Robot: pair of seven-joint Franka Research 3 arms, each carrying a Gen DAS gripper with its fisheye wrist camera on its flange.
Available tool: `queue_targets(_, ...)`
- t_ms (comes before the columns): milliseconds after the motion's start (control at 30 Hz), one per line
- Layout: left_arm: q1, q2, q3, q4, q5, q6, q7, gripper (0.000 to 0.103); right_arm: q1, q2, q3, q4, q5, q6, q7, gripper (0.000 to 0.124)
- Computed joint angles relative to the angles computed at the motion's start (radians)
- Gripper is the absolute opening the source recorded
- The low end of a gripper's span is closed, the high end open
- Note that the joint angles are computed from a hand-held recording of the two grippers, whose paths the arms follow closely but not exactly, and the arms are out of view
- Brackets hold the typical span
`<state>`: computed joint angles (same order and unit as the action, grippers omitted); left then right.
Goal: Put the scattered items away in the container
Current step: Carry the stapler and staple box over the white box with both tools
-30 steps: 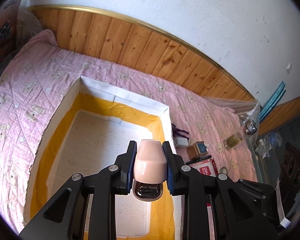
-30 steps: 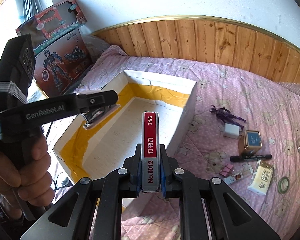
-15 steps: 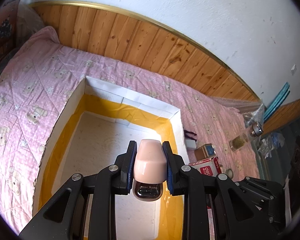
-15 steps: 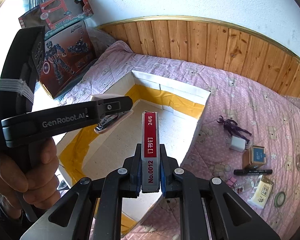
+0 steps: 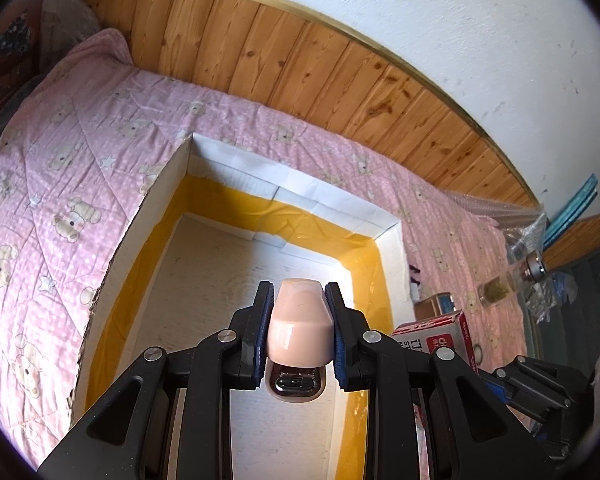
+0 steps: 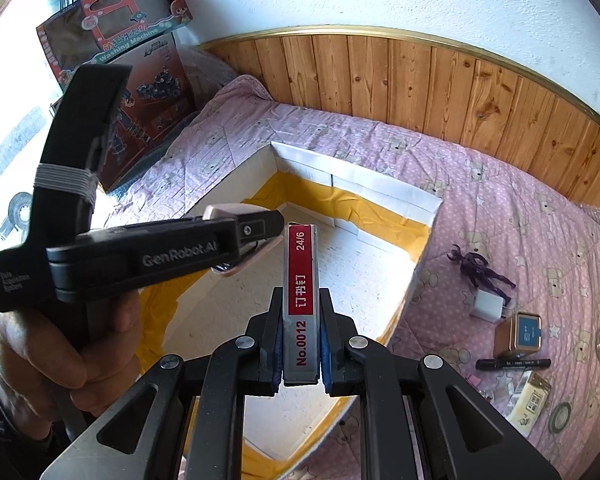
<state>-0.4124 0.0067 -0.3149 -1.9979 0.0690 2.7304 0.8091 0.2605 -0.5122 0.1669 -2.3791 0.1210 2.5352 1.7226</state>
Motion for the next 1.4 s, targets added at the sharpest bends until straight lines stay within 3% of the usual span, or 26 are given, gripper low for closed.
queue_targets(567,0.008,0.076,0.006,0.083,0.064,-0.082,0.003,0.027,0.014,0.122,-0.021,0.074,-0.003,0.009,-0.054,0.015)
queue_targets(1400,-0.013,0.223,0.019,0.239,0.154,-0.227,-0.019,0.027,-0.004,0.309,-0.051,0.204,-0.105,-0.057,-0.100,0.015)
